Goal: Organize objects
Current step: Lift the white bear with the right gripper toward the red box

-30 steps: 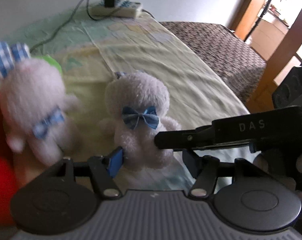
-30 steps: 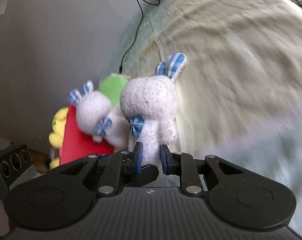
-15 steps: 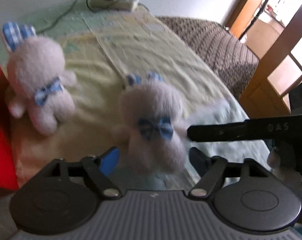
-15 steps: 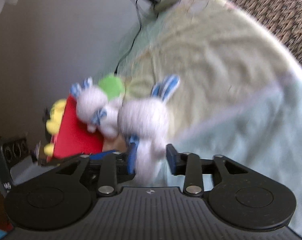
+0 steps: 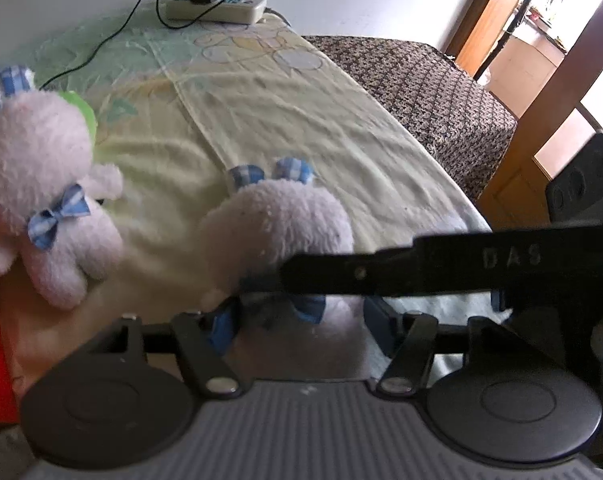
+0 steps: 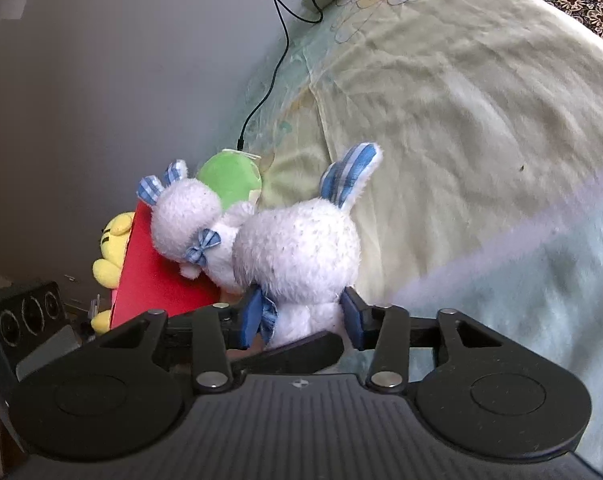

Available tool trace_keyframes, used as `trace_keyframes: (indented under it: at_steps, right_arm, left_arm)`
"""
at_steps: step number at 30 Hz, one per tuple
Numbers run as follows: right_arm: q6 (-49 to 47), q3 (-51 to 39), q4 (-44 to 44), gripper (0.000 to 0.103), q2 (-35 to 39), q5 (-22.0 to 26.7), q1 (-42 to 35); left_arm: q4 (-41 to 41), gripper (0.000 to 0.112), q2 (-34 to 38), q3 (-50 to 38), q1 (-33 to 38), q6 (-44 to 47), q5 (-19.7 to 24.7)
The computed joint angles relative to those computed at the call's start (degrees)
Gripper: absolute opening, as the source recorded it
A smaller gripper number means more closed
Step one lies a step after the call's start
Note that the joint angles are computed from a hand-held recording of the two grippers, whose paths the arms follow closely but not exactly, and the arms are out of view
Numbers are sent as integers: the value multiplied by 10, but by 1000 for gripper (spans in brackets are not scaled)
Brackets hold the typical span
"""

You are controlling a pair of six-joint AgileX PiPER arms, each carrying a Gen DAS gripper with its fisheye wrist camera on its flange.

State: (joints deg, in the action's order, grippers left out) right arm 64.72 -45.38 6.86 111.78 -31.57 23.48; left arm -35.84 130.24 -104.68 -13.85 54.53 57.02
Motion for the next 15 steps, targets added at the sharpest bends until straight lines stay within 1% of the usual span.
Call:
trace_keyframes:
  at_steps: [2, 6, 8, 10, 12, 15]
  right_arm:
    - [-20, 7, 7, 42, -16, -1, 5]
    - [-73, 8, 20, 41, -48, -4, 17]
    - [-121, -10, 51, 41, -56, 3, 30]
    - [-165, -29, 81, 41, -62, -1, 43]
    - [-193, -51, 89, 41, -62, -10, 52]
    - [-240, -100, 101, 40, -54, -12, 62]
  left_arm:
    - [-9, 65, -8, 7, 3, 7, -2]
    - [-41, 65, -52, 47, 22, 43, -8]
    - [-62, 65, -82, 74, 34, 66, -19]
    - [-80, 65, -112, 97, 46, 88, -32]
    - [-102, 65, -141, 117, 62, 117, -46]
    - [-137, 65, -163, 114, 95, 140, -41]
